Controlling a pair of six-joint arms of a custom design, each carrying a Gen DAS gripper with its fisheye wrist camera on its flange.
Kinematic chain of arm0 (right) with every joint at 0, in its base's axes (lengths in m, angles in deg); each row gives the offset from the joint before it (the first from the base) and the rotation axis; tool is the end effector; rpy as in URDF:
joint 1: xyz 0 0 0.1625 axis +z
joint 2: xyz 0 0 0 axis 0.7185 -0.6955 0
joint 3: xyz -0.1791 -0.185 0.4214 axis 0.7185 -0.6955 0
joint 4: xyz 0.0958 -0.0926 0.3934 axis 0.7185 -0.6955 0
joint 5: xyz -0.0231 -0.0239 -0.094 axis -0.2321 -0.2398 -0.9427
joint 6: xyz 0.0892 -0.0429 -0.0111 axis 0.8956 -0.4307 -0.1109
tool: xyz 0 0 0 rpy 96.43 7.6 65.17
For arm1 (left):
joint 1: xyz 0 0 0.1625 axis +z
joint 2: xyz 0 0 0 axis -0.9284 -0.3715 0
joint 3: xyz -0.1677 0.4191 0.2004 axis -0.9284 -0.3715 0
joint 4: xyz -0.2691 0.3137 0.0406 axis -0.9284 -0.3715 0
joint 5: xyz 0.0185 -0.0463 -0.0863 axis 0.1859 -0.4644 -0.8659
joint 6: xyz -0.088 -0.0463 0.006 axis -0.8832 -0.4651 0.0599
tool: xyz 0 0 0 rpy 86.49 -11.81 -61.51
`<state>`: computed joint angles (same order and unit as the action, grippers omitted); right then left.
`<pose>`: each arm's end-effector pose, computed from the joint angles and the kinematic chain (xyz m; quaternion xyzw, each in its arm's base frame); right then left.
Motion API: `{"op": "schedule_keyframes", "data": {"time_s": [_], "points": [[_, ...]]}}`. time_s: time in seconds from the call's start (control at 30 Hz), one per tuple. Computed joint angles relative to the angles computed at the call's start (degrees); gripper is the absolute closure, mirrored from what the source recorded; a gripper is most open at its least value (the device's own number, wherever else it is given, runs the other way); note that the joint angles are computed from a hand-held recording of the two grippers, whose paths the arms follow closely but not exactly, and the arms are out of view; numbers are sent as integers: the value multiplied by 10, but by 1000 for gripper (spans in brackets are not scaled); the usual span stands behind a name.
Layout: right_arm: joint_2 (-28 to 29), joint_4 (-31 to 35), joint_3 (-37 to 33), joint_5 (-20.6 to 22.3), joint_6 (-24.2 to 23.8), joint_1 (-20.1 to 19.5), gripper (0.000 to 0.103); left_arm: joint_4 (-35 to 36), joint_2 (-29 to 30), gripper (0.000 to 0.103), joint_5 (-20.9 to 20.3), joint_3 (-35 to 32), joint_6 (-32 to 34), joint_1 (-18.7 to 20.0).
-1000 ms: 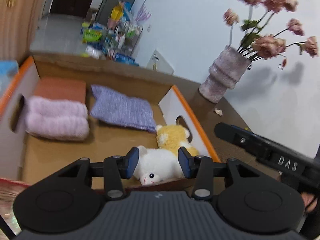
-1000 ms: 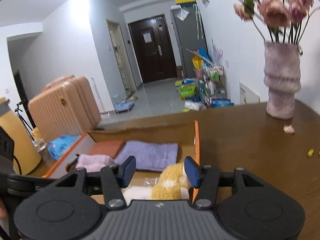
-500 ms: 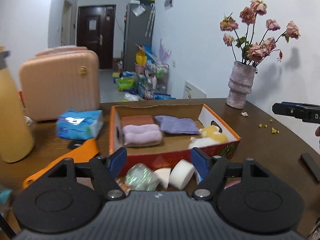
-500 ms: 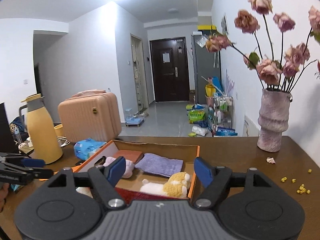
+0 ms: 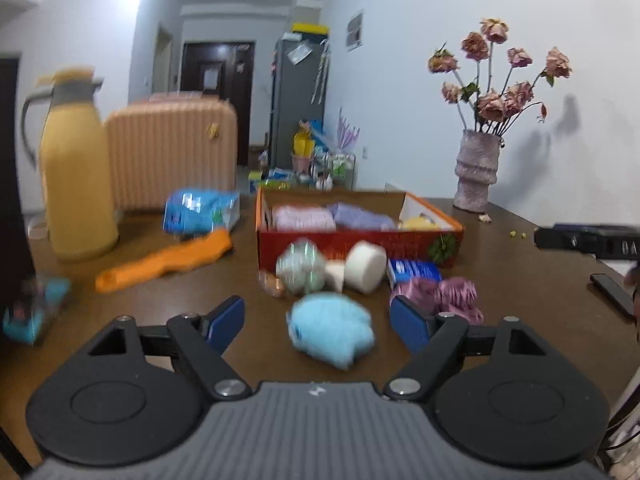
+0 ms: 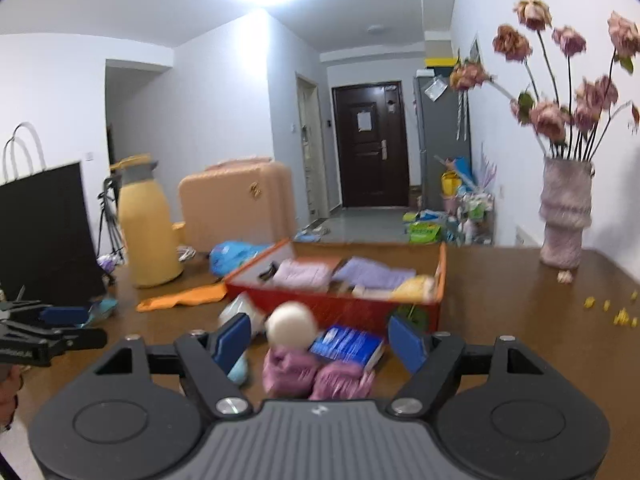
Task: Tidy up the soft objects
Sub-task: 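Move the left tool back toward the remaining items on the table, then reach the right tool to the white foam cylinder and close on it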
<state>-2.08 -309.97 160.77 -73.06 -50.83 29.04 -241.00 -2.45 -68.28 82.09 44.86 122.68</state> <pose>-0.0050 -0.5157 0.3090 0.1511 -0.7465 0.5669 0.3139 -0.2721 -0.6548 -0.0020 0.4414 0.8173 -0.3582 0.0941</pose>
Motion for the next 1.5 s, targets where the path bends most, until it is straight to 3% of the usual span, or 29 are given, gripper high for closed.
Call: {"op": "schedule_keyframes", "data": {"time_s": [0.13,0.23,0.4,0.5,0.63,0.73,0.83,0.93,1.07,1.1,1.23,1.4,1.5], "points": [[30,-52,38,9,3,-12,28,10,0,21,10,21,-46,11],[33,-36,46,27,25,-23,28,29,3,21,10,15,-59,20],[54,-11,6,-28,18,-8,31,61,22,22,6,-28,-61,26],[56,11,-14,-20,27,-5,36,86,34,23,-3,-58,-64,28],[55,77,-69,-22,28,3,43,140,62,33,-8,-129,-49,28],[62,145,-133,-18,22,9,45,179,88,47,-6,-192,-36,24],[80,234,-211,-18,14,17,45,229,114,49,-33,-258,-23,25],[109,310,-290,-38,3,22,45,259,136,50,-26,-302,-21,23],[135,402,-363,-70,15,22,45,291,146,50,-30,-324,-24,25],[136,420,-371,-71,26,20,51,295,147,50,-30,-326,-23,25],[121,397,-346,-19,42,9,56,290,142,50,-44,-319,-33,28],[67,319,-233,76,28,6,55,274,96,51,-137,-254,-78,41],[50,276,-155,81,31,-1,55,268,62,50,-159,-191,-87,46]]}}
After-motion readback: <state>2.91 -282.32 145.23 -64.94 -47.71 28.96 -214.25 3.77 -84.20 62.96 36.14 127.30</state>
